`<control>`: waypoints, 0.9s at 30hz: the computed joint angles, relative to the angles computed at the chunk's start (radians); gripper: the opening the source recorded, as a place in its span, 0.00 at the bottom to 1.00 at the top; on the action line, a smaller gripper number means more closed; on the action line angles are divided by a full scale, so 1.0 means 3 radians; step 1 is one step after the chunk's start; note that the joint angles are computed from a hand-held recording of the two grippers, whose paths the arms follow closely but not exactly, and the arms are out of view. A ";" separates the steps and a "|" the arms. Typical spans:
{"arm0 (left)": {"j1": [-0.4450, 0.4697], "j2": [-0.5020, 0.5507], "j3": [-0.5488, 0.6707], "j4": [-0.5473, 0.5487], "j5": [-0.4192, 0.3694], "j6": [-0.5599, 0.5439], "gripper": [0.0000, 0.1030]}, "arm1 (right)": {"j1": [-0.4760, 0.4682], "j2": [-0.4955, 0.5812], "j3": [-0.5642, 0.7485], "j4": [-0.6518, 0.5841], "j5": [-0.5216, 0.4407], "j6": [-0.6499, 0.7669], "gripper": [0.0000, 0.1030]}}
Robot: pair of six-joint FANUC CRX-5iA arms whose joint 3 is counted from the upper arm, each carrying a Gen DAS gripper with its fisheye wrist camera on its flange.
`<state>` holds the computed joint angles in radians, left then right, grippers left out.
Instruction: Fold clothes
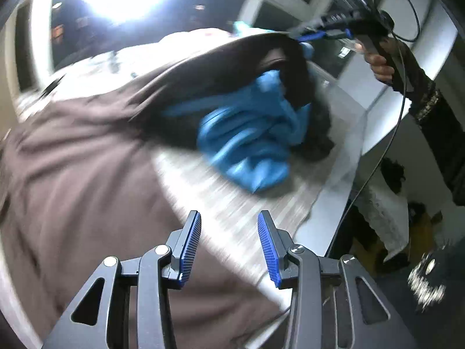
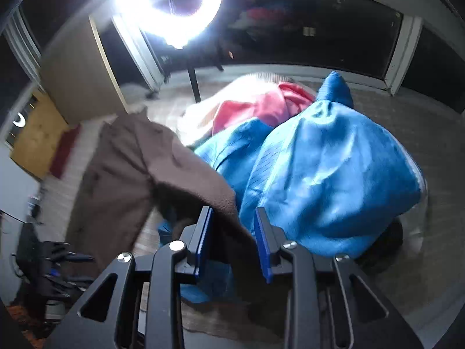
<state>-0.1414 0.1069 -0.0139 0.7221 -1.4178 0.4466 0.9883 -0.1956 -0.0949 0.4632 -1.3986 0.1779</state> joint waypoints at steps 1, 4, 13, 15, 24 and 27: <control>-0.0132 0.0036 0.0055 0.0058 0.0031 0.0027 0.38 | 0.0004 -0.0052 -0.0060 -0.0011 0.0000 0.0009 0.28; -0.0542 0.0188 0.0276 0.0245 0.0133 0.0104 0.39 | -0.0027 -0.0205 -0.0272 -0.0102 0.0141 0.0053 0.28; -0.0940 0.0392 0.0618 0.0105 0.0462 0.0344 0.46 | -0.0044 -0.0591 -0.0612 -0.0655 0.0762 0.0492 0.10; -0.0915 0.0423 0.0670 0.0099 0.0451 0.0460 0.46 | 0.0128 -0.0790 -0.0764 -0.0368 0.0789 0.0246 0.14; -0.1425 0.0602 0.0836 -0.0213 0.0901 0.0796 0.65 | -0.0048 -0.0853 -0.0965 -0.0247 0.0793 0.0033 0.16; -0.1412 0.0878 0.1066 -0.0271 0.0660 0.1097 0.08 | -0.0112 -0.0756 -0.0860 -0.0262 0.0844 0.0193 0.16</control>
<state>-0.5651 0.3703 0.3059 0.6408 -1.2198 0.7758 0.9549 -0.4224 -0.3529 0.3845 -1.1454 0.2357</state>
